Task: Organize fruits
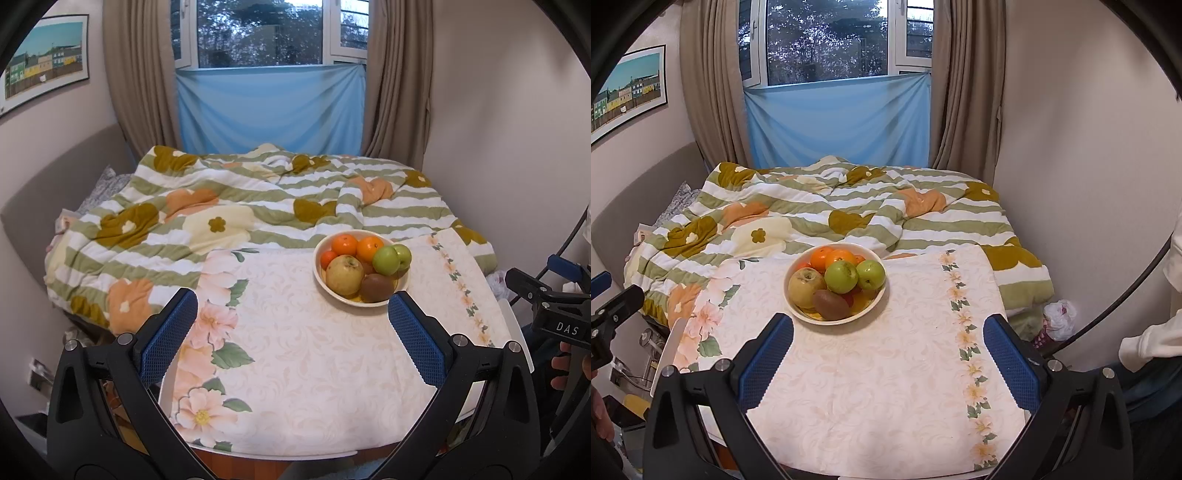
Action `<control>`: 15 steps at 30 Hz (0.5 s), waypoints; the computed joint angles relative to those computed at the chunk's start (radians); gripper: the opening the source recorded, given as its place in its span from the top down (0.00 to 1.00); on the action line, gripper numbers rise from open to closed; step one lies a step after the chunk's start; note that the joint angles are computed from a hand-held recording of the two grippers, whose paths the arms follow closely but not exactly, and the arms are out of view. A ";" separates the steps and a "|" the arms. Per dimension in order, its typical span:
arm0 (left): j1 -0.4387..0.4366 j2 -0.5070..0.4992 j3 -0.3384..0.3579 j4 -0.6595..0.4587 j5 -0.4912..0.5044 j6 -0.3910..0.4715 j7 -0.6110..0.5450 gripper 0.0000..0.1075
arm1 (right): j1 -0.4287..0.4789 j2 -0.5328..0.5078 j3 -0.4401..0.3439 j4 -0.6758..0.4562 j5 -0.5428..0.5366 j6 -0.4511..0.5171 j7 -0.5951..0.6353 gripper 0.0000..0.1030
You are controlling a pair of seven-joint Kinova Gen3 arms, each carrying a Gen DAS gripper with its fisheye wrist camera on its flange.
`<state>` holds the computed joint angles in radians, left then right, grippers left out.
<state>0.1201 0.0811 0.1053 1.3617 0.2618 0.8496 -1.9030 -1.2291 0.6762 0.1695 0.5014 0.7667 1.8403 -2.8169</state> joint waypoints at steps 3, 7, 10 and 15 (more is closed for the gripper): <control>-0.005 -0.001 -0.003 -0.001 0.003 0.003 -0.007 0.04 | 0.001 0.000 0.000 0.000 -0.001 0.001 0.000 0.00; -0.005 -0.011 -0.004 0.013 0.000 -0.015 -0.012 0.04 | 0.001 0.000 -0.001 -0.001 -0.003 0.000 -0.003 0.00; -0.002 -0.015 -0.003 0.025 -0.001 -0.033 -0.014 0.04 | 0.000 -0.004 0.000 0.009 -0.001 -0.004 -0.006 0.00; 0.009 -0.016 -0.001 0.036 -0.034 -0.070 0.003 0.04 | -0.002 -0.015 -0.004 0.030 0.006 -0.012 -0.020 0.00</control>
<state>0.1287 0.0656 0.1038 1.3973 0.2274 0.7800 -1.8997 -1.2310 0.6611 0.1657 0.5311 0.7724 1.8280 -2.8365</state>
